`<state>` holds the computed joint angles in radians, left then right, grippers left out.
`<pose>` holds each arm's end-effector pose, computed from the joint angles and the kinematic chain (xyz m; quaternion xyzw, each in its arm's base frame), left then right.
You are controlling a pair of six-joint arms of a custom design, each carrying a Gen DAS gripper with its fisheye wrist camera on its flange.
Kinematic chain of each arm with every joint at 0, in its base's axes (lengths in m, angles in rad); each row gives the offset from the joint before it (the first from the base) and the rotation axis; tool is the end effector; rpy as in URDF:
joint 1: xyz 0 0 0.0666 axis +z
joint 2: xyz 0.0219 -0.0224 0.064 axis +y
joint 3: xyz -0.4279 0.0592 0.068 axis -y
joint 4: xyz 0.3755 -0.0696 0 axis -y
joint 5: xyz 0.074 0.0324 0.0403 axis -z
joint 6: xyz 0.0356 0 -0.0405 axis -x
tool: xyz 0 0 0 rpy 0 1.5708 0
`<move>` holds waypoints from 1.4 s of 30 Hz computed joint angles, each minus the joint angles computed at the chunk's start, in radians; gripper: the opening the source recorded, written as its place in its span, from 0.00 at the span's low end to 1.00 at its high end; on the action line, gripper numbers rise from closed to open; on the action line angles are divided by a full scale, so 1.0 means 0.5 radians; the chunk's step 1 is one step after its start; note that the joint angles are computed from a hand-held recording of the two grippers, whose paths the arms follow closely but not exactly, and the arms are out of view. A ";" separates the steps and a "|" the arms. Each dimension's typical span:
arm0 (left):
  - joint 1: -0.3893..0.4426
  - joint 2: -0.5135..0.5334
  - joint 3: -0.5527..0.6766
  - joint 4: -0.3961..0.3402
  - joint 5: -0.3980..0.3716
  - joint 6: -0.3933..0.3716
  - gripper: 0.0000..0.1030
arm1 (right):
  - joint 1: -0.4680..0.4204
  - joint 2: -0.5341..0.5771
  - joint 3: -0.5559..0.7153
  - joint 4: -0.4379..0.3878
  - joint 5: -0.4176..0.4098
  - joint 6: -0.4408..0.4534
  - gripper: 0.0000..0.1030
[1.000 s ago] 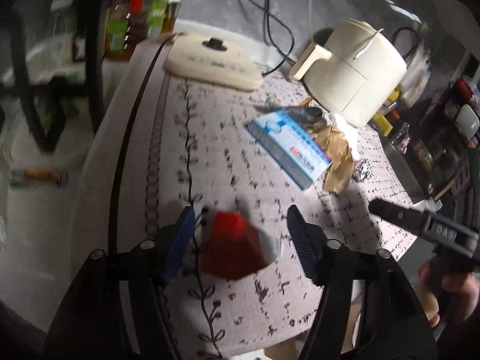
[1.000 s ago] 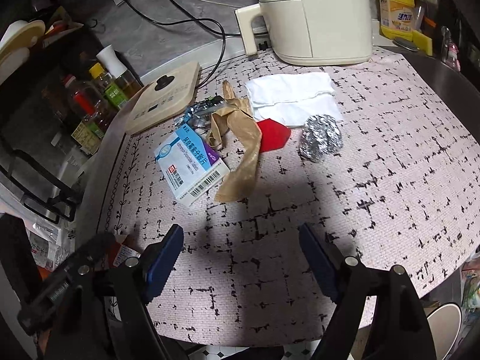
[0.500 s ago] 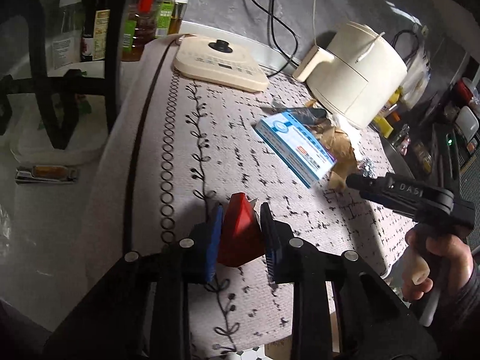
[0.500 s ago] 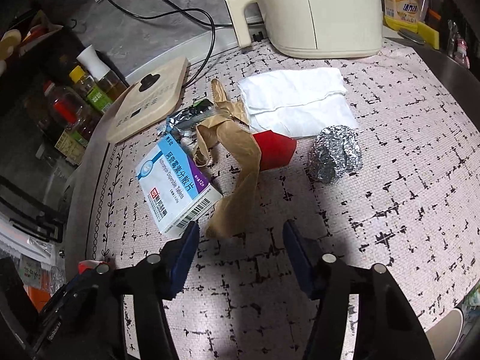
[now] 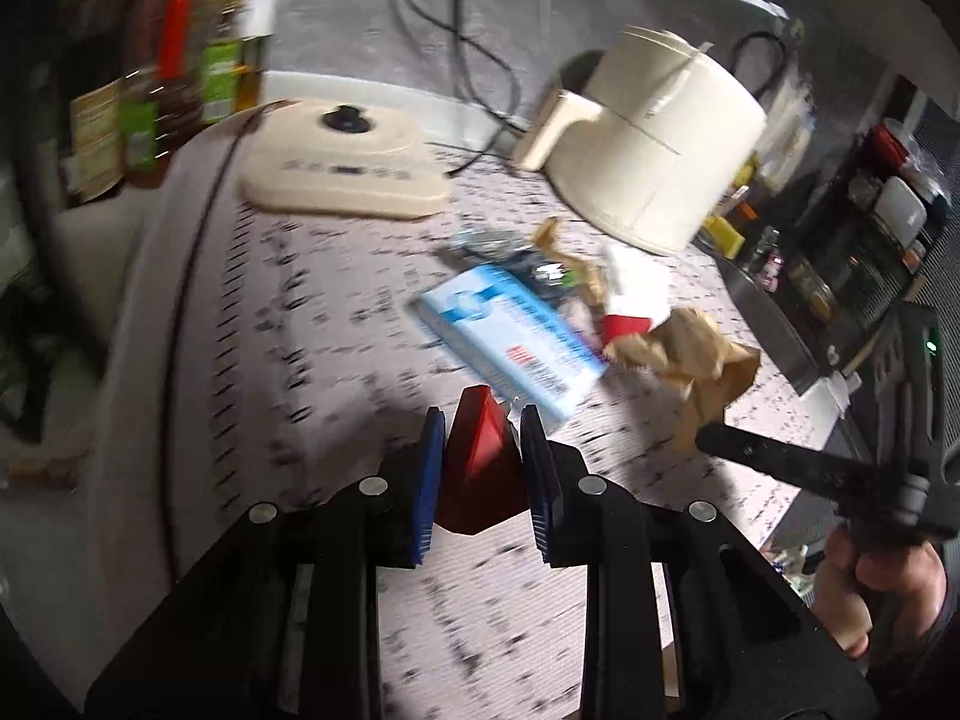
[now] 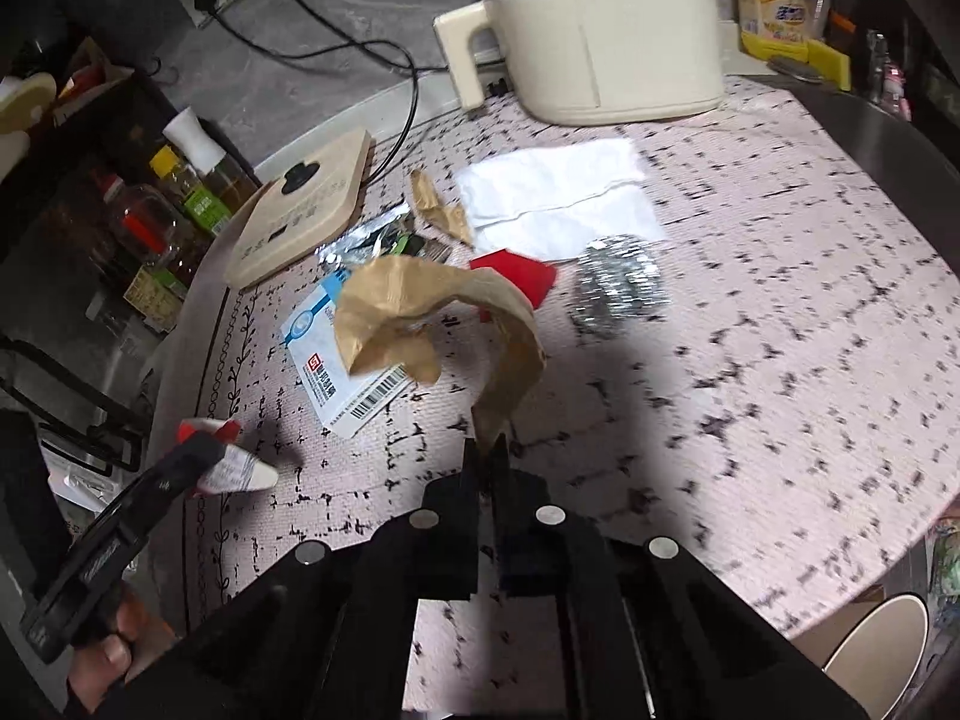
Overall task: Collect trash
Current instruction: 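Carry the red wrapper and brown paper strip down over the white bin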
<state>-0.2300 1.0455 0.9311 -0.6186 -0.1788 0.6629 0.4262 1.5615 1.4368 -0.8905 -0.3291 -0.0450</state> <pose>0.3130 -0.0672 0.4189 -0.2309 0.8809 -0.1014 0.4006 0.4645 0.2231 0.4208 -0.2238 0.9230 0.2163 0.2263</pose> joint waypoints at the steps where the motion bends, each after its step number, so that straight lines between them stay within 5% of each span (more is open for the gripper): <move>1: -0.013 0.027 0.024 0.015 0.010 -0.010 0.25 | -0.026 -0.032 -0.015 0.008 0.003 -0.003 0.04; 11: -0.253 0.388 0.338 0.179 0.154 -0.190 0.25 | -0.411 -0.312 -0.188 0.026 0.032 -0.037 0.04; 23: -0.690 0.835 0.731 0.199 0.279 -0.257 0.25 | -1.157 -0.562 -0.466 -0.028 0.015 0.042 0.04; 34: -1.035 1.149 1.025 0.121 0.268 -0.170 0.25 | -1.746 -0.556 -0.558 -0.168 -0.107 0.314 0.05; 42: -1.191 1.334 1.196 0.010 0.250 -0.105 0.25 | -2.011 -0.404 -0.565 -0.305 -0.184 0.549 0.08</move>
